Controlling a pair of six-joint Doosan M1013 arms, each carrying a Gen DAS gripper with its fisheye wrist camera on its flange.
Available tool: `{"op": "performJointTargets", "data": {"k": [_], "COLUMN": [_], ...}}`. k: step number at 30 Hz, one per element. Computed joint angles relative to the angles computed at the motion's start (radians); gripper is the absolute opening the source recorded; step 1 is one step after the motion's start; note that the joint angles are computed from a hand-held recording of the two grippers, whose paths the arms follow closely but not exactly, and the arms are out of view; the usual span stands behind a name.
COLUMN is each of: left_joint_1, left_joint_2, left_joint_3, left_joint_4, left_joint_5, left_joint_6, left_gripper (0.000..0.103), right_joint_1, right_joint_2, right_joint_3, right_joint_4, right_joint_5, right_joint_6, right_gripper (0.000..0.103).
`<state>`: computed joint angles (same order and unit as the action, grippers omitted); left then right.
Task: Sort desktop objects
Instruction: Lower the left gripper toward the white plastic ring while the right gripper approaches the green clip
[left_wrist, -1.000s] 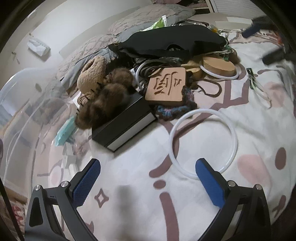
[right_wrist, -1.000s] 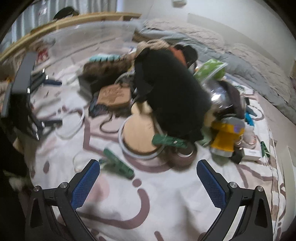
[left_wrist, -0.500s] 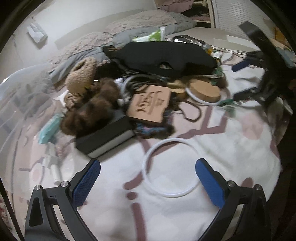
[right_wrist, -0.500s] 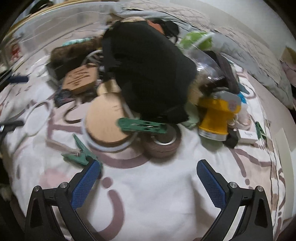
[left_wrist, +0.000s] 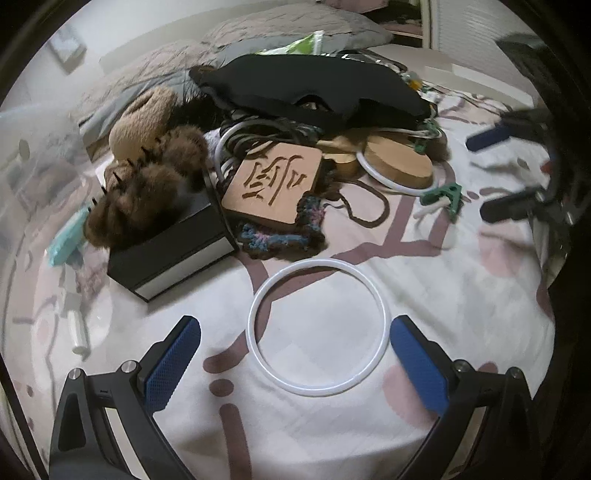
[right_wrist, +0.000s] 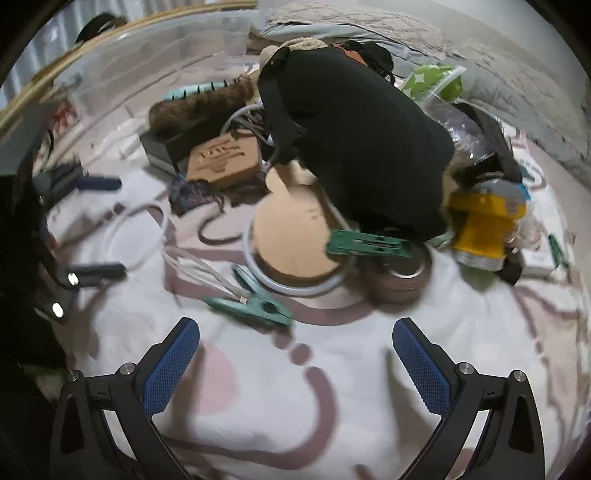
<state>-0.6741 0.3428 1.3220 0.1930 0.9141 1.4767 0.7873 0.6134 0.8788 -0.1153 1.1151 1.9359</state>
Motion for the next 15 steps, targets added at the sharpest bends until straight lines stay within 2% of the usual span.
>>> {"op": "performJointTargets", "data": {"k": [8, 15], "left_joint_1": [0.004, 0.005], "left_joint_2": [0.010, 0.026], "left_joint_3": [0.000, -0.001], "left_joint_4": [-0.041, -0.030], "left_joint_5": [0.001, -0.031], "left_joint_6": [-0.025, -0.124], "left_gripper": [0.103, 0.103], "right_joint_1": [0.027, 0.050], "right_joint_2": [0.018, 0.012], "right_joint_3": [0.007, 0.047], "right_joint_4": [-0.125, -0.258], "right_joint_5": [-0.034, -0.077], "right_joint_6": [0.143, 0.288], "right_gripper": [0.103, 0.103]}}
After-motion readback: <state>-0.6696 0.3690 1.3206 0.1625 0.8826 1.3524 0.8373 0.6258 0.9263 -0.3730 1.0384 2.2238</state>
